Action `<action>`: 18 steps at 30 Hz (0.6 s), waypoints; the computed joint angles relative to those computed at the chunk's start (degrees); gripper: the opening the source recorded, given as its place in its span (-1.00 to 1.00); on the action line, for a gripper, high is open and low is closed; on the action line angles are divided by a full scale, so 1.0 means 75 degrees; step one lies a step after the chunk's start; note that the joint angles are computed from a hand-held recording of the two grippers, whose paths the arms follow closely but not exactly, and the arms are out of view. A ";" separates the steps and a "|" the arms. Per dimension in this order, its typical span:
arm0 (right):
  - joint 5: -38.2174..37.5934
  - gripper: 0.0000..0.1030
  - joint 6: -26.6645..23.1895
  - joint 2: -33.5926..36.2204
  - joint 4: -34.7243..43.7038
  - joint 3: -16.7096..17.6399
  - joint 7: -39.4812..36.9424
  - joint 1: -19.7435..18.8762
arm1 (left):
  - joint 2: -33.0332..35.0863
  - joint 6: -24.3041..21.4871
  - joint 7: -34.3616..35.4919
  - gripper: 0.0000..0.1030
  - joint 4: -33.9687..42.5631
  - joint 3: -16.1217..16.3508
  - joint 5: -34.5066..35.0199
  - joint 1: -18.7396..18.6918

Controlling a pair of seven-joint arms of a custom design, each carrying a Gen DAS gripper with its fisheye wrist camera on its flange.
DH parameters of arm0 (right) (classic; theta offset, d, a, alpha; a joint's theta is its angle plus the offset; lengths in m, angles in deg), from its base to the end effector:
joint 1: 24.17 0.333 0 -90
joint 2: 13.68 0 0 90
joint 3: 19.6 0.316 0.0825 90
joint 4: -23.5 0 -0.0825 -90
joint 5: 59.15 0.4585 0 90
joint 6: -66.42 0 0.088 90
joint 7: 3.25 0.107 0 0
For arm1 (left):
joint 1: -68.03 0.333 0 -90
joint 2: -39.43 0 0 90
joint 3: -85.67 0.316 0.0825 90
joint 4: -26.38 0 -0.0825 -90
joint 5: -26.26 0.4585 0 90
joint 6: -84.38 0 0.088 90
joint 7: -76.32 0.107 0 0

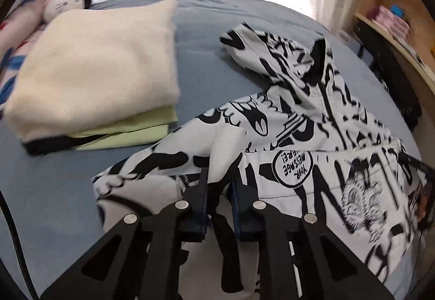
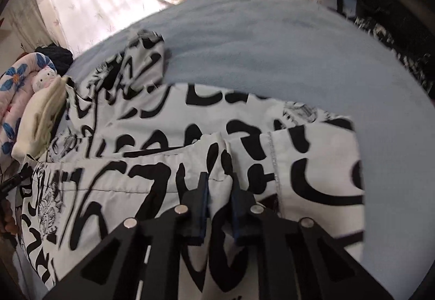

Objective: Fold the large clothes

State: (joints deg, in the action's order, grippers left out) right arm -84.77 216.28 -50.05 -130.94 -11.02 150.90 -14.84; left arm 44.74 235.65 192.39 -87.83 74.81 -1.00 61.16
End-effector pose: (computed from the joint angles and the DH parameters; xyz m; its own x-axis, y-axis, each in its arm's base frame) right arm 0.4296 0.1456 0.4432 -0.4065 -0.8974 -0.1713 -0.6851 0.4235 -0.5927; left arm 0.6526 -0.1937 0.4396 -0.4383 -0.8805 0.1807 -0.7742 0.2677 -0.5735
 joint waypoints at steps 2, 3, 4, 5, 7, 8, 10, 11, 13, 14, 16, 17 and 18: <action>-0.0273 -0.77 -0.0218 -0.0279 0.0061 0.0293 0.0150 -0.0098 | -0.0360 0.0083 -0.0390 -0.79 -0.0209 0.0042 0.0323 -0.0043; -0.0491 -0.77 -0.0354 -0.0437 0.0153 0.0486 0.0256 -0.0173 | -0.0561 0.0198 -0.0602 -0.79 -0.0332 0.0052 0.0526 -0.0072; -0.0656 -0.78 -0.0479 -0.0505 0.0264 0.0591 0.0320 -0.0223 | -0.0695 0.0282 -0.0691 -0.80 -0.0409 0.0054 0.0615 -0.0092; -0.0806 -0.78 -0.0594 -0.0538 0.0367 0.0660 0.0376 -0.0268 | -0.0859 0.0396 -0.0854 -0.80 -0.0461 0.0056 0.0729 -0.0111; -0.1253 -0.78 -0.0800 -0.0492 0.0698 0.0832 0.0520 -0.0475 | -0.0954 0.0566 -0.1252 -0.80 -0.0412 0.0056 0.1028 -0.0133; -0.1455 -0.78 -0.0799 -0.0358 0.0901 0.0834 0.0556 -0.0565 | -0.0927 0.0688 -0.1567 -0.80 -0.0339 0.0046 0.1319 -0.0135; -0.1830 -0.78 -0.0756 -0.0011 0.1293 0.0813 0.0582 -0.0717 | -0.0725 0.0980 -0.2535 -0.80 -0.0121 0.0027 0.2407 -0.0121; -0.2038 -0.78 -0.0763 0.0229 0.1504 0.0827 0.0610 -0.0797 | -0.0629 0.1029 -0.2871 -0.80 -0.0036 0.0046 0.2776 -0.0125; -0.2424 -0.78 -0.0854 0.0762 0.1904 0.0831 0.0652 -0.0901 | -0.0104 0.0967 -0.4097 -0.80 0.0458 0.0146 0.4153 -0.0219; -0.2564 -0.78 -0.0938 0.1055 0.2089 0.0793 0.0670 -0.0906 | 0.0193 0.0891 -0.4576 -0.80 0.0741 0.0236 0.4660 -0.0316; -0.2773 -0.78 -0.1079 0.1786 0.2486 0.0666 0.0806 -0.0901 | 0.0705 0.0741 -0.5231 -0.80 0.1190 0.0435 0.5291 -0.0517; -0.2856 -0.78 -0.1131 0.2063 0.2590 0.0594 0.0897 -0.0873 | 0.1016 0.0652 -0.5525 -0.80 0.1462 0.0548 0.5586 -0.0646; -0.2902 -0.78 -0.1201 0.2321 0.2689 0.0506 0.0948 -0.0829 | 0.1363 0.0629 -0.5927 -0.80 0.1733 0.0731 0.6042 -0.0847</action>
